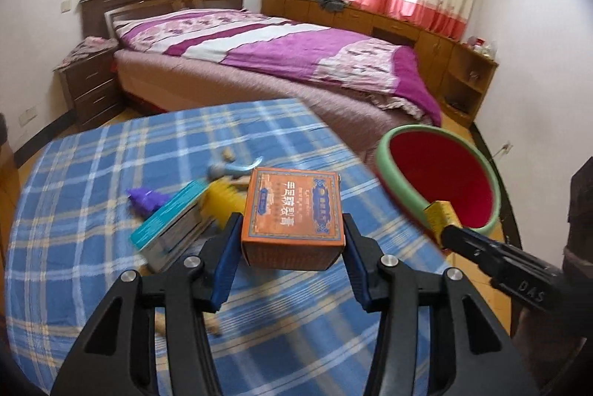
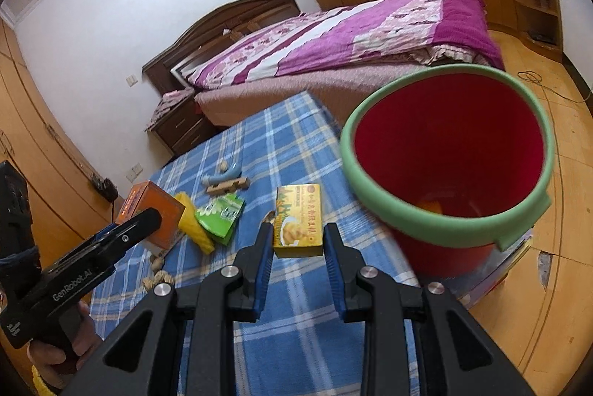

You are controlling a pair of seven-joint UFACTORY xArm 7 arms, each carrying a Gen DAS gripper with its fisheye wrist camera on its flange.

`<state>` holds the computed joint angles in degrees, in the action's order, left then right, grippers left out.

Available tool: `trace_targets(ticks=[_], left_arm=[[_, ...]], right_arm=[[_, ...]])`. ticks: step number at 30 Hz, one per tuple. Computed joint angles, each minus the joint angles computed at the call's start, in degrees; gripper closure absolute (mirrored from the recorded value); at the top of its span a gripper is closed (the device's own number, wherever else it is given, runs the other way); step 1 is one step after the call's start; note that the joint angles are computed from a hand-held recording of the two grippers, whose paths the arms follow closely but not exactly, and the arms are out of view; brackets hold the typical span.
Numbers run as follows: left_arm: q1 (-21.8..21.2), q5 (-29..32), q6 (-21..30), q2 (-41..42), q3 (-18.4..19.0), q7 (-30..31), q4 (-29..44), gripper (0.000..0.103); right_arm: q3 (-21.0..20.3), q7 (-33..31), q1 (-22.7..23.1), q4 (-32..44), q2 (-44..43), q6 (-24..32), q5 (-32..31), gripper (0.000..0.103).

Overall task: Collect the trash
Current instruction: 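Carry both boxes over the red bucket and open both tools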

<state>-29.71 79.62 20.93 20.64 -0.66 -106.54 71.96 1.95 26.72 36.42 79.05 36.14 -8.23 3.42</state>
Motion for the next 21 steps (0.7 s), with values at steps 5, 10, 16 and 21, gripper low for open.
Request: trace_targets(ticks=[5, 10, 16, 21], left_arm=[[-0.89, -4.98, -0.75, 4.49, -0.08, 6.78, 6.07, 0.051], [-1.88, -12.45, -2.53, 10.28, 0.41, 15.58, 13.41, 0.051], [-2.22, -22.41, -2.38, 18.38, -0.85, 28.56, 24.41, 0.051], [-2.25, -31.01, -0.05, 26.50, -2.97, 40.19, 35.65, 0.051]], right_arm=[[-1.88, 0.59, -0.20, -2.80, -1.82, -2.21, 1.27, 0.073], [-3.46, 0.88, -1.14, -4.74, -3.01, -3.24, 3.18, 0.073], [-4.93, 1.24, -2.30, -5.68, -2.91, -3.80, 5.13, 0.073], [-4.42, 1.56, -4.95, -5.32, -1.95, -3.39, 5.62, 0.073]])
